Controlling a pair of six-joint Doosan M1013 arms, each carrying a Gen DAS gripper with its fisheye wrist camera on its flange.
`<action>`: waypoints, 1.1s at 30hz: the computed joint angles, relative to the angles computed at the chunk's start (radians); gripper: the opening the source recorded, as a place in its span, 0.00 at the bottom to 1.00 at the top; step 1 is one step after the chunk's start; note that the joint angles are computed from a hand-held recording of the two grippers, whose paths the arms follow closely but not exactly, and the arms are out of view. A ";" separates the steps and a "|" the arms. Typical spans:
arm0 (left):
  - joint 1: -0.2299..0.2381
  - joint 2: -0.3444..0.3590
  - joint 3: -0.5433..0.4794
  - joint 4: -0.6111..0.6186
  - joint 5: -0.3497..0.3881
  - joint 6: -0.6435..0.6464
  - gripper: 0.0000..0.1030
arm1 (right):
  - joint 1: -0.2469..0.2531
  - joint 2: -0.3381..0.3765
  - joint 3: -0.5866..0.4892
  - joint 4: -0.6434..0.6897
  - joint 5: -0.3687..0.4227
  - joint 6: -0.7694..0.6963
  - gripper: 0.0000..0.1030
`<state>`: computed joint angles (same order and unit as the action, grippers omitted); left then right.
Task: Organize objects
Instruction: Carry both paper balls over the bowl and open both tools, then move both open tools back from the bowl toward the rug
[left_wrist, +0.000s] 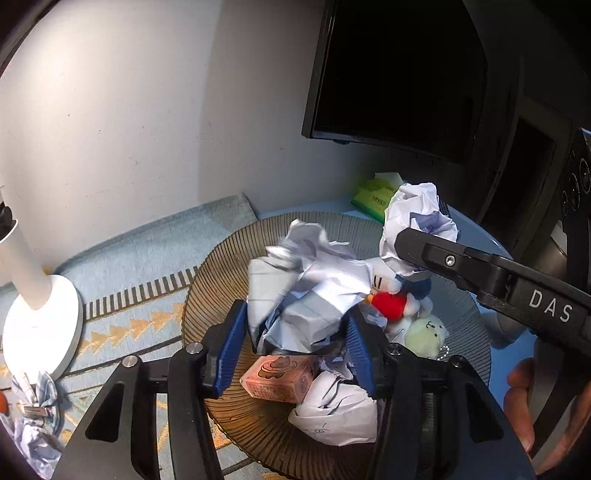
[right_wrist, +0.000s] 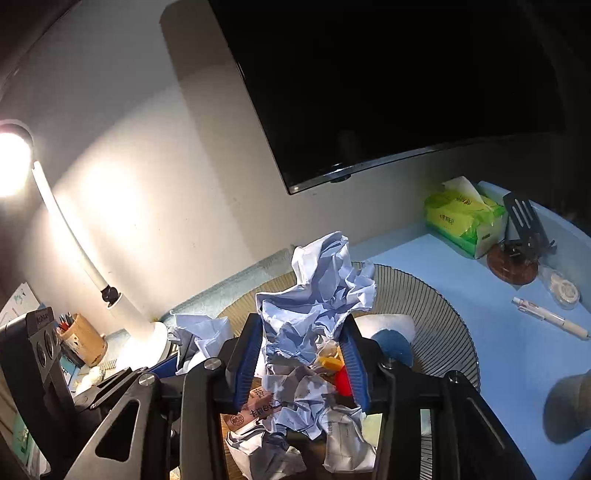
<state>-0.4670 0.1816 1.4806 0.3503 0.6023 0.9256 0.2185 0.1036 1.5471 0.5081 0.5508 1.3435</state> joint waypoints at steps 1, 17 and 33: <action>0.001 0.002 -0.002 0.000 0.009 -0.008 0.66 | 0.001 0.005 -0.006 -0.010 0.017 0.013 0.48; -0.023 -0.129 0.081 0.120 0.037 -0.169 0.75 | -0.021 -0.077 0.047 0.074 0.062 -0.008 0.49; -0.092 -0.458 0.339 0.559 0.201 -0.745 0.99 | 0.170 -0.161 0.124 0.108 0.064 -0.081 0.58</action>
